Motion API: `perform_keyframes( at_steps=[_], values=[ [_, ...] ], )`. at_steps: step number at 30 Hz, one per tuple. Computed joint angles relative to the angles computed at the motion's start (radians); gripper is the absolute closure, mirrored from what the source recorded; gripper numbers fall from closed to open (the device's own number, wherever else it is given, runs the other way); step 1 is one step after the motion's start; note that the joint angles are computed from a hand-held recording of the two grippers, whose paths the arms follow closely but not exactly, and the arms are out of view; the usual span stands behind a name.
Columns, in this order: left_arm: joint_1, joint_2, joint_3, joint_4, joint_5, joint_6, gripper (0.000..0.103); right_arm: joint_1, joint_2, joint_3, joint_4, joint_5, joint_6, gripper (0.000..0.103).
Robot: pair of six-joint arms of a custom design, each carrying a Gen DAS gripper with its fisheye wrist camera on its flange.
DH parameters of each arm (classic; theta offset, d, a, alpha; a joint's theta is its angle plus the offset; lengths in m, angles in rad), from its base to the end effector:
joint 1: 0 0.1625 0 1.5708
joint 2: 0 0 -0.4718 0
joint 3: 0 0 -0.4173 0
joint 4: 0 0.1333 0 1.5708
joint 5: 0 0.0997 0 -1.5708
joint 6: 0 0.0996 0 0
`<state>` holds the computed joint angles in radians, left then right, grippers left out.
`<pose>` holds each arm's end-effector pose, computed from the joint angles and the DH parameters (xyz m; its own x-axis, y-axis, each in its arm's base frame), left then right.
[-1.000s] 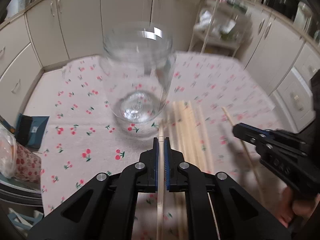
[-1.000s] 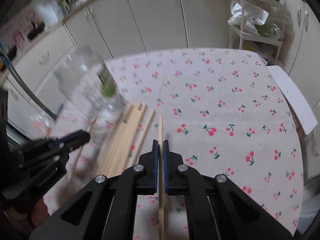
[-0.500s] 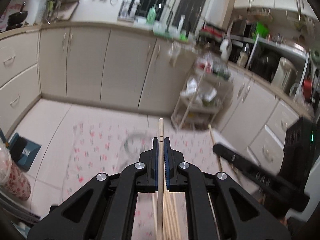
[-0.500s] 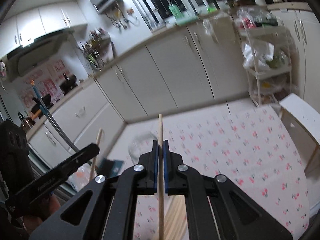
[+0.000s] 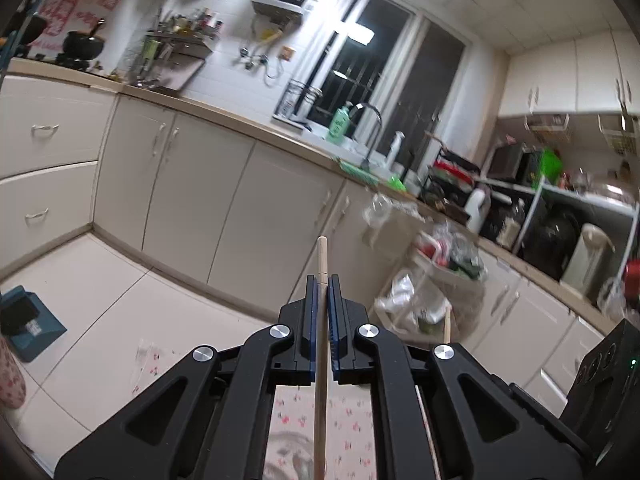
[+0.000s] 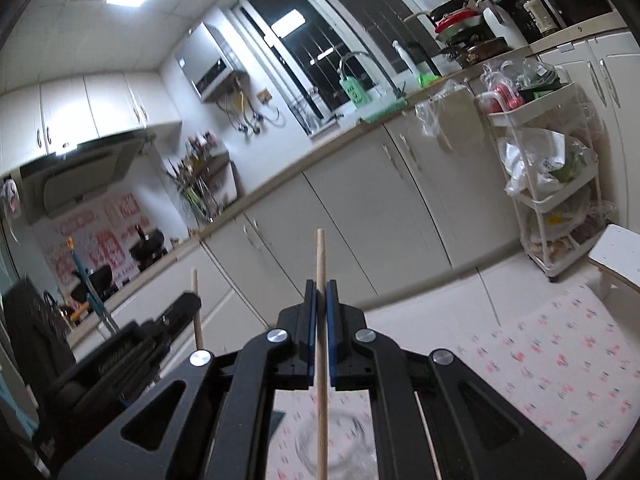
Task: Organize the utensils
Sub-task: 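Lift both held sticks upright and carry them over the glass jar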
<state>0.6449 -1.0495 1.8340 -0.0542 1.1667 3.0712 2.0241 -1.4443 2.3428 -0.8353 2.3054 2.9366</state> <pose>-0.3215 -0.4576 0.1415 -0.8223 0.5291 -0.2092 0.4765 0.4393 -0.7616 0.2292 -0.3187 0.1999 -0.9344 0.2591 0.2446 -0.2225 0.1118 -0.9685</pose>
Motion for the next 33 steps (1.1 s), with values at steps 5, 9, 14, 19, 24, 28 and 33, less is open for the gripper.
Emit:
perform_keyframes(
  at_steps=[5, 9, 14, 19, 24, 28, 33],
  values=[
    [0.033, 0.024, -0.018, -0.077, 0.008, -0.007, 0.098, -0.044, 0.043, -0.013, -0.096, -0.076, -0.052, 0.097],
    [0.055, 0.050, -0.026, -0.129, 0.013, -0.008, 0.098, -0.090, 0.070, -0.014, -0.132, -0.118, -0.063, 0.097],
    [0.080, 0.070, -0.009, -0.193, 0.013, 0.003, 0.098, -0.144, 0.084, -0.014, -0.143, -0.163, -0.061, 0.097],
    [0.099, 0.094, -0.006, -0.220, 0.025, 0.021, 0.098, -0.181, 0.099, -0.017, -0.136, -0.198, -0.078, 0.097],
    [0.106, 0.118, 0.002, -0.233, 0.025, 0.055, 0.098, -0.210, 0.117, -0.017, -0.116, -0.217, -0.080, 0.097],
    [0.108, 0.134, 0.008, -0.232, 0.014, 0.068, 0.098, -0.222, 0.131, -0.016, -0.093, -0.216, -0.079, 0.097],
    [0.108, 0.133, 0.026, -0.225, 0.001, 0.084, 0.098, -0.217, 0.137, 0.002, -0.082, -0.201, -0.076, 0.097]
  ],
)
